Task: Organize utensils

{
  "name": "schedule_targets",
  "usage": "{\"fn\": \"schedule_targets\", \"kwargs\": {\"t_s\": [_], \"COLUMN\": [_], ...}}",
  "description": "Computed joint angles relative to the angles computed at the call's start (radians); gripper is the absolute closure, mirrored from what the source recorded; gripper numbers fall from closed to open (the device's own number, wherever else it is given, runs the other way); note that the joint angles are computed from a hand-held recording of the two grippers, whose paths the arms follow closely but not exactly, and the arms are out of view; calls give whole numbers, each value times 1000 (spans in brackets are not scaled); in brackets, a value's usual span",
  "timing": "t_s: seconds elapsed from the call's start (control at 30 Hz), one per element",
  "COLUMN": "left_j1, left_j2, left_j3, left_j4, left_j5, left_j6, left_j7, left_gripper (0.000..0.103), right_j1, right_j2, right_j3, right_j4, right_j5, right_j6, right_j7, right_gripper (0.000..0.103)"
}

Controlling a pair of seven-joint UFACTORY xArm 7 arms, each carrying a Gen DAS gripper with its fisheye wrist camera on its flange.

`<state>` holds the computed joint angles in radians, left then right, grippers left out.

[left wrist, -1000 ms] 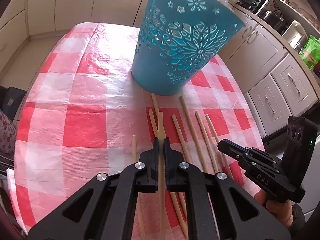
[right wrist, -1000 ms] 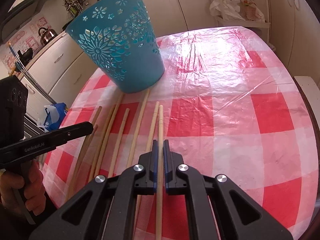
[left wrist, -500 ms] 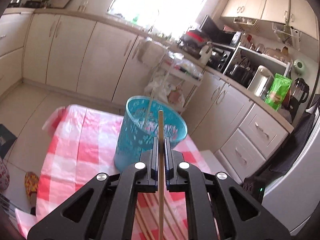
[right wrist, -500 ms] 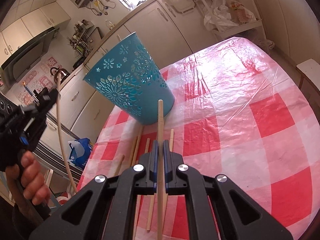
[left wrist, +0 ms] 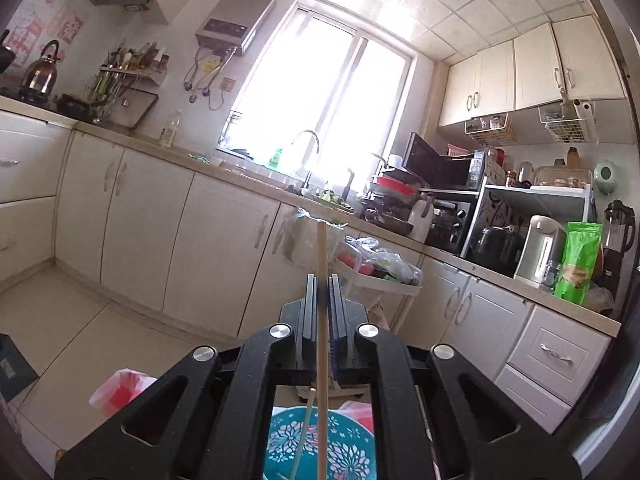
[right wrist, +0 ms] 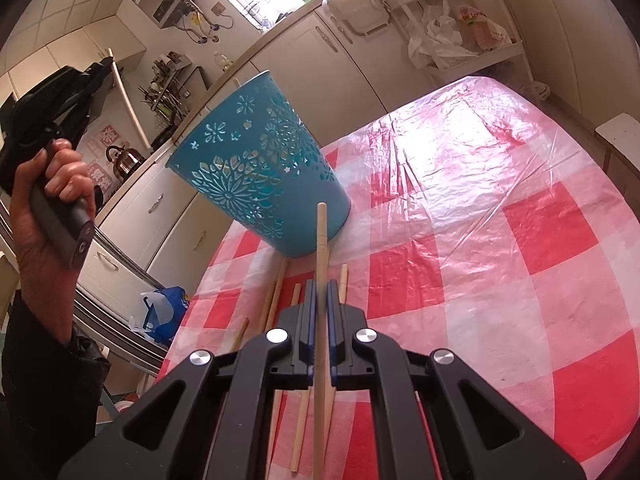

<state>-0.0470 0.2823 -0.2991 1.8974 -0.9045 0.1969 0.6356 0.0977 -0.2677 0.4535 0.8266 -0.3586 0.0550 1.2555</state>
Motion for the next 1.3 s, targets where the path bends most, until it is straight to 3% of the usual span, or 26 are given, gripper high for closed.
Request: {"fn": "schedule_targets", "kwargs": {"t_s": [0.17, 0.3, 0.47, 0.7, 0.77, 0.9, 1.0, 1.17, 1.23, 1.3], "left_j1": [-63, -47, 23, 56, 64, 76, 88, 78, 68, 55], "left_j2": [91, 107, 88, 26, -3, -81, -152, -262, -291, -314], "left_j3": [40, 16, -67, -82, -79, -55, -24, 56, 92, 127], "left_j4": [30, -20, -108, -205, -235, -311, -380, -505, -542, -574], "left_j5": [163, 231, 256, 247, 216, 115, 20, -90, -117, -135], "left_j6": [-82, -107, -120, -71, -54, -23, 17, 88, 117, 136], "left_j7": [-128, -169, -146, -104, -65, 12, 58, 122, 135, 141], "left_gripper": [98, 98, 98, 98, 96, 85, 77, 73, 72, 72], "right_j1": [-35, -43, -41, -31, -71, -236, -383, -589, -635, -580], "right_j2": [-9, -13, -22, -26, -35, -50, -28, 45, 80, 106], "right_j3": [31, 35, 31, 20, 49, 176, 284, 449, 499, 460], "right_j4": [-8, -14, -24, -24, -9, 86, 202, 405, 474, 506], "right_j5": [-24, -21, 4, 41, 33, -28, -83, -196, -260, -272], "right_j6": [-14, -26, -34, -38, -51, -74, -84, -74, -42, 5], "right_j7": [25, 25, 13, 1, 17, 46, 44, 62, 79, 35], "right_gripper": [97, 97, 97, 97, 97, 97, 97, 97, 97, 97]}}
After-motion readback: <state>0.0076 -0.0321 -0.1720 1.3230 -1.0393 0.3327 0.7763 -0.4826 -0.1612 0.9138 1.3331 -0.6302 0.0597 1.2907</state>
